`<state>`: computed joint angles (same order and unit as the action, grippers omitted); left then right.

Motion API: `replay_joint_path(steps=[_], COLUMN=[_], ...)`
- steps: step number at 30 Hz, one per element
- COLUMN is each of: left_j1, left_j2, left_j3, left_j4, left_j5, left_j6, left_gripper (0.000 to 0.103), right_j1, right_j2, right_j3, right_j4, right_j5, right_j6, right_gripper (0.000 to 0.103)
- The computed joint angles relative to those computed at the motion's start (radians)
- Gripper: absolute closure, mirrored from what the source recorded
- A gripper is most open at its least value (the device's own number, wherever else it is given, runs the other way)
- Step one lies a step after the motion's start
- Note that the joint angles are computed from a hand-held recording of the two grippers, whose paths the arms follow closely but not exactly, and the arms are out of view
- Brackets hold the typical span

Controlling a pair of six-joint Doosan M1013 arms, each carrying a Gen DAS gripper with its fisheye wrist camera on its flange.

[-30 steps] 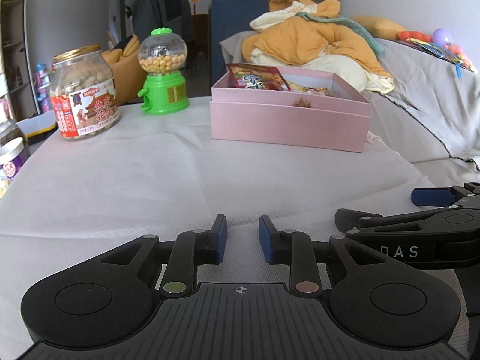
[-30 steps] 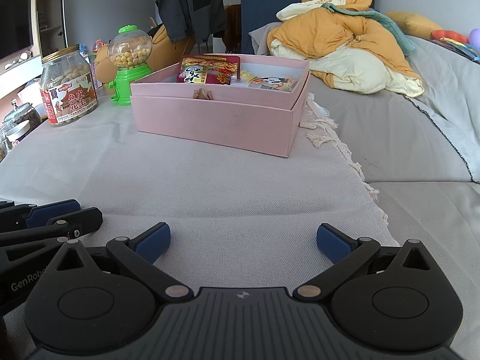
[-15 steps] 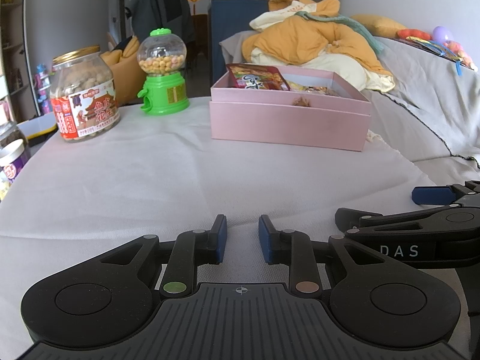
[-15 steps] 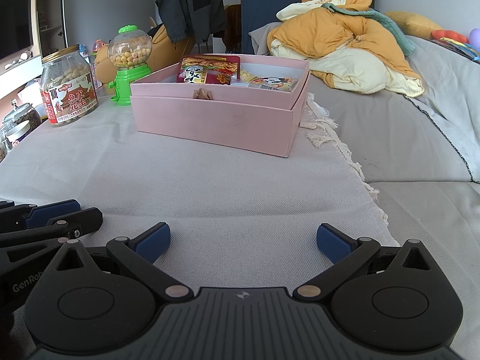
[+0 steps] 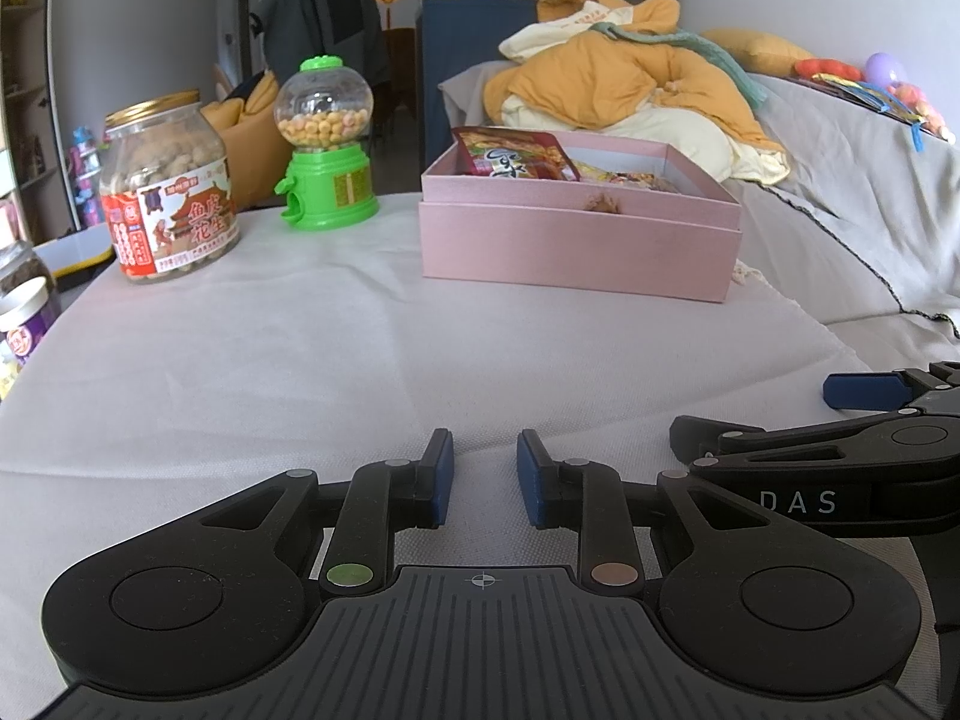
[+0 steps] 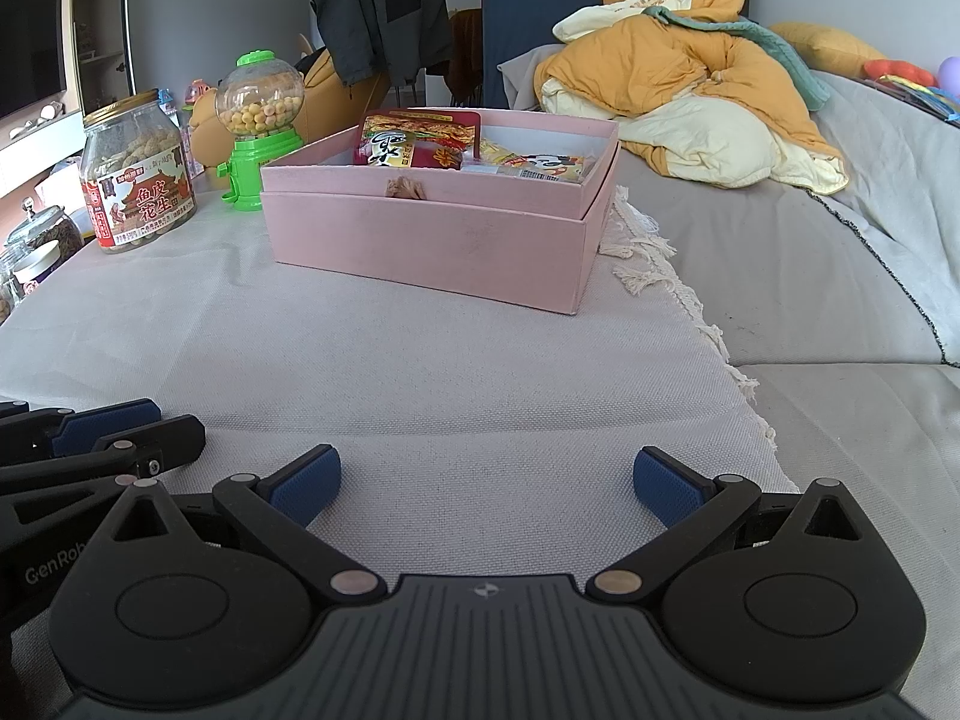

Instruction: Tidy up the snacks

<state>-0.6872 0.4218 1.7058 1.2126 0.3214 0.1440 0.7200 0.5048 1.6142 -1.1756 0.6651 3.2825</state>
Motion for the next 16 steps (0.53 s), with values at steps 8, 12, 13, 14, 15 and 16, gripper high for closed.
replay_joint_path(steps=[8, 12, 13, 14, 15, 16], left_j1=[0.002, 0.003, 0.004, 0.004, 0.003, 0.003], left_j2=[-0.001, -0.001, -0.002, -0.002, -0.002, -0.001], left_j3=[0.003, 0.003, 0.004, 0.004, 0.004, 0.003], left_j4=[0.003, 0.003, 0.004, 0.004, 0.004, 0.004], left_j5=[-0.004, -0.007, -0.011, -0.012, -0.011, -0.010], left_j6=[-0.004, -0.007, -0.010, -0.011, -0.012, -0.012], left_gripper=[0.074, 0.075, 0.075, 0.074, 0.075, 0.074], right_j1=[0.000, 0.000, 0.000, 0.000, 0.000, 0.000], right_j2=[0.000, 0.000, 0.000, 0.000, 0.000, 0.000], right_j3=[0.000, 0.000, 0.000, 0.001, 0.001, 0.001], right_j4=[0.000, 0.000, 0.000, 0.000, 0.000, 0.000], right_j5=[0.000, 0.000, 0.000, 0.000, 0.000, 0.000], right_j6=[0.000, 0.000, 0.000, 0.000, 0.000, 0.000], right_gripper=[0.000, 0.000, 0.000, 0.000, 0.000, 0.000])
